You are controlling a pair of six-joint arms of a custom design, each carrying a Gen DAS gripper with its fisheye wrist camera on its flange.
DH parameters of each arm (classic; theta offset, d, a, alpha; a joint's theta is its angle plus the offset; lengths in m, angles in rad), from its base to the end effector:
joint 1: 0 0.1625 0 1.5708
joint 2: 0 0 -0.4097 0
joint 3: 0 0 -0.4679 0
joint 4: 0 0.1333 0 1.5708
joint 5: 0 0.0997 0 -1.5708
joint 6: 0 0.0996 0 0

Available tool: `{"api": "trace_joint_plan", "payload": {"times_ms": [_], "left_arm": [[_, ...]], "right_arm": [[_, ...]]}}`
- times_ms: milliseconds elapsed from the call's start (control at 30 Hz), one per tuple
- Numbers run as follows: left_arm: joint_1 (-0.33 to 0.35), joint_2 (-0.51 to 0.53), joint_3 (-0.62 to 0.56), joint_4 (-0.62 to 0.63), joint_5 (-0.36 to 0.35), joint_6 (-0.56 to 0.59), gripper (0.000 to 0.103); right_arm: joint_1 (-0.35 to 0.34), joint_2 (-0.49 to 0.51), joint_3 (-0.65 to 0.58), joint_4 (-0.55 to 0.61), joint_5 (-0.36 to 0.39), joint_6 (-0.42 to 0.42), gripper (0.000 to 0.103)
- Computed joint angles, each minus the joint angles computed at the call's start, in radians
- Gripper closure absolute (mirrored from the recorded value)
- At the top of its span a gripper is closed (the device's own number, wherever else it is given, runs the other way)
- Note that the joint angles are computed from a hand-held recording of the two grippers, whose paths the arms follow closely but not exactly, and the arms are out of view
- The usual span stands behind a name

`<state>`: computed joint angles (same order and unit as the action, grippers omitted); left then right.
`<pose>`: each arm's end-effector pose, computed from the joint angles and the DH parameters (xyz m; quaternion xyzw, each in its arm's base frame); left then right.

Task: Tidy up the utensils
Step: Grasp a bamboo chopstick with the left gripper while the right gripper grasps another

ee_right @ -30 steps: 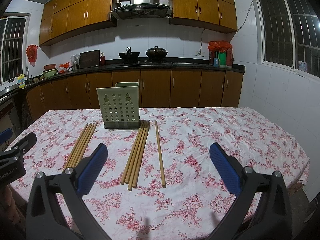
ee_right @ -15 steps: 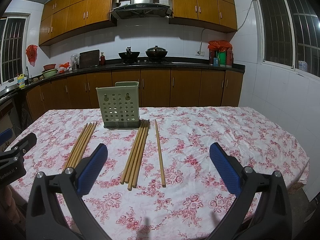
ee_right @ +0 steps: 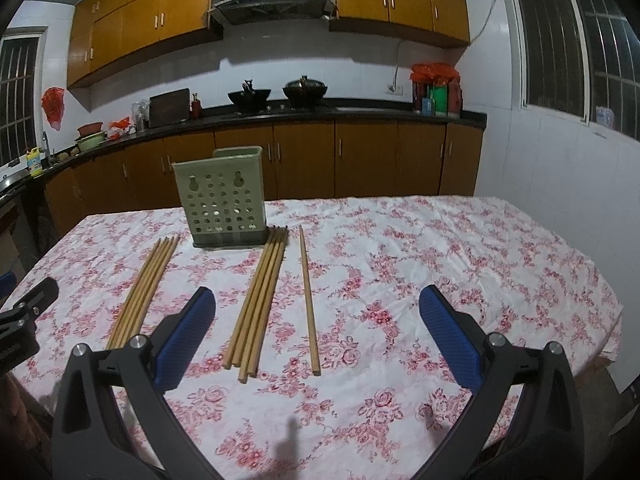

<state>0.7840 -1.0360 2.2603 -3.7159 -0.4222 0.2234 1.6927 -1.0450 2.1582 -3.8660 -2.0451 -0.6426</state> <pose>-0.1678 -0.4839 0.1296 0.1527 0.7750 -0.4936 0.3638 0.1519 -0.5175 0.1558 0.1796 -0.7977 0.4731 0.3279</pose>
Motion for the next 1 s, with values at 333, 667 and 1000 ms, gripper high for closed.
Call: {"api": "trace_joint_plan", "payload": {"times_ms": [333,667,1000], "left_arm": [[0.134,-0.066,-0.084,0.442,-0.077,-0.256,0.032],[0.212,-0.068,-0.151,0.747,-0.214,-0.363,0.062],[0.220,-0.063,-0.174,0.791,-0.255,-0.348,0.078]], "right_arm": [[-0.045,0.037,-0.155,0.349,-0.066,0.124,0.027],[-0.082,0.091,-0.265,0.598,-0.094,0.204,0.064],[-0.074,0.126,-0.281,0.542,-0.127,0.118,0.084]]}}
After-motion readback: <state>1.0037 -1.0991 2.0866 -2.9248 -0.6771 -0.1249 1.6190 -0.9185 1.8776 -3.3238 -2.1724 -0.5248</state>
